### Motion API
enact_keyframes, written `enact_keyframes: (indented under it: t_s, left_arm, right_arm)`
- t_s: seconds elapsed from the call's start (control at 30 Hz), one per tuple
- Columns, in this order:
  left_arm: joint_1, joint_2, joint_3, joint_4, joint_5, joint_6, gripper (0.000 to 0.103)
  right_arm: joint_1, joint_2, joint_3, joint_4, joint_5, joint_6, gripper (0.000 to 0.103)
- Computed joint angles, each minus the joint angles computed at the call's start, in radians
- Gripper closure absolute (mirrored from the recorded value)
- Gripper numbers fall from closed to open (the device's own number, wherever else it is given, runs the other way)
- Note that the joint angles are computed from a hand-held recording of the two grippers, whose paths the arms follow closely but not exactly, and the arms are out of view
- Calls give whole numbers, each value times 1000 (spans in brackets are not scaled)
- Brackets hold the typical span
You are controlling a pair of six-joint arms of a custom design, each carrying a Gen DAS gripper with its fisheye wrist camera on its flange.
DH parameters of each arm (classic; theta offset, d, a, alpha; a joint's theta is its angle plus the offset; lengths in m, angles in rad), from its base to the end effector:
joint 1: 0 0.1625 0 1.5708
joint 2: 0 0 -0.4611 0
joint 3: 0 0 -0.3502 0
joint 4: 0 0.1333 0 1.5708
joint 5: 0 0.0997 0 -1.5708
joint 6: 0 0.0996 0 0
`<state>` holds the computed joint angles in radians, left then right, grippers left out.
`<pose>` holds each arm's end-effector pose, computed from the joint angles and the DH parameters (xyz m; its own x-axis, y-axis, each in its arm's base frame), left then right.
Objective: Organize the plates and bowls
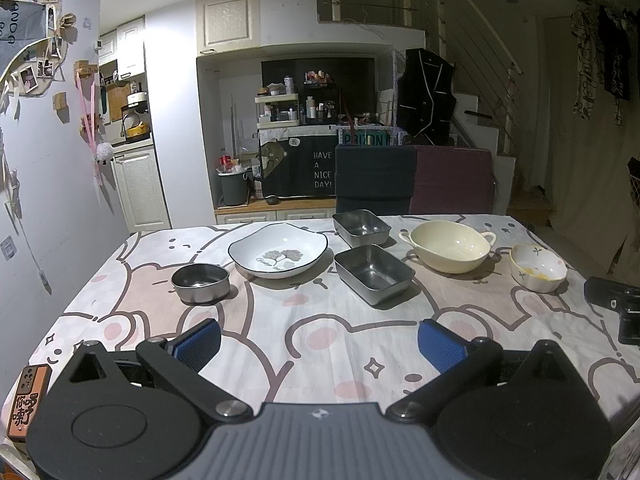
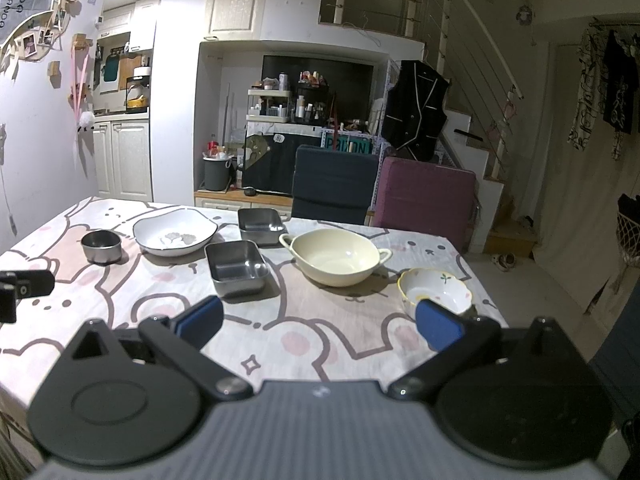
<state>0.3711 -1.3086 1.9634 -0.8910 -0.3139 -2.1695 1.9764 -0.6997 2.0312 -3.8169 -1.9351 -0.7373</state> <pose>-0.2814 -0.3542 0.2904 -0.6027 -0.4213 -0.6777 0.4965 0.4669 -0.7318 0.3149 -0.4855 0.1414 -0.5562 -0.4578 0.6936 -0.8303 0.3415 -0.4404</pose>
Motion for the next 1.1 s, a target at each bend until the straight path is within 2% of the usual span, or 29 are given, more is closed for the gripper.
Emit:
enact_keyframes:
  t_s: [0.43, 0.67, 0.77, 0.93, 1.1]
  left_arm:
    - [0, 0, 0, 0, -1, 0, 0]
    - [20, 25, -2, -67, 5, 43, 0]
    - [36, 12, 23, -167, 16, 116, 0]
    - [72, -14, 53, -373, 46, 318, 0]
    - [138, -10, 39, -480, 65, 428, 0]
  right_arm:
    - [-4, -3, 4, -2, 1, -3, 0]
    - [2, 7, -9, 7, -15, -3, 0]
    - [6, 13, -28, 22, -32, 8, 0]
    - [10, 24, -57, 57, -47, 7, 0]
    - [10, 32, -96, 108, -45, 11, 0]
